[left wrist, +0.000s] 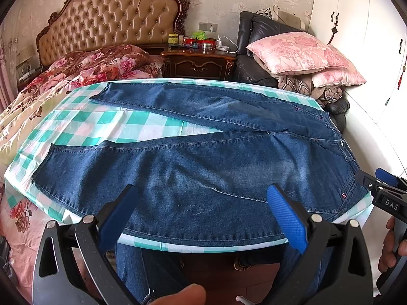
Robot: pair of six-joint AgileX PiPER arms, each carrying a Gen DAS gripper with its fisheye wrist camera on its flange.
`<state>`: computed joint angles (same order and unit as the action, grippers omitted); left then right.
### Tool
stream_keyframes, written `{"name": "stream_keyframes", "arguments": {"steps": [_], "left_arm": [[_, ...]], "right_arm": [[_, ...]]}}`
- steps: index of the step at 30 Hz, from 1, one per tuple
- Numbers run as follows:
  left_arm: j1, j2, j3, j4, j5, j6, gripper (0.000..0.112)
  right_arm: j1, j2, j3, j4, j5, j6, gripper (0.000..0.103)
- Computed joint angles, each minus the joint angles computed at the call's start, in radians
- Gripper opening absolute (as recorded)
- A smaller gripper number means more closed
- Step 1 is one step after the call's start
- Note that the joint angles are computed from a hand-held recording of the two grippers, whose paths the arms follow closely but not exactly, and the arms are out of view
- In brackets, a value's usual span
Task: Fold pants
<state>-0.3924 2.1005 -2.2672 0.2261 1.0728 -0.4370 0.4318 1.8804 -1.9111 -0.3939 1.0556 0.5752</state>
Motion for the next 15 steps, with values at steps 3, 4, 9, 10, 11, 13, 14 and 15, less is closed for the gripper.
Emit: {"name": "stream_keyframes", "arguments": {"steps": [3,4,9,10,11,13,14,15], "left_arm": [[0.001,0.0,0.0,-0.002,-0.002,0.002,0.101],[0.001,-0.001,0.003,0.0,-0.003,0.001,0.101],[0.0,-0.002,0.004,-0.001,-0.003,0.0,0.101],[0.0,-0.002,0.003,-0.001,-0.002,0.0,0.101],[0.0,-0.002,0.003,-0.001,-0.002,0.0,0.101],[0.0,-0.002,0.004,-0.001,-0.003,0.0,0.101],[0.0,-0.002,0.004,-0.001,-0.003,0.0,0.101],[0.001,-0.002,0.003,-0.001,-0.003,0.001,0.101]], "right_arm": [[0.0,-0.001,0.0,0.0,0.0,0.0,0.086],[0.0,-0.001,-0.001,0.002,0.001,-0.001,0.086],[-0.003,0.001,-0.003,0.004,0.002,-0.004,0.086],[-0.002,0.0,-0.002,0.004,0.001,-0.003,0.086],[0.002,-0.003,0.005,0.0,-0.001,0.003,0.086],[0.002,-0.002,0.006,0.0,-0.002,0.002,0.086],[0.002,-0.003,0.005,0.0,-0.001,0.003,0.086],[0.002,-0.003,0.005,0.0,-0.001,0.003,0.086]]}}
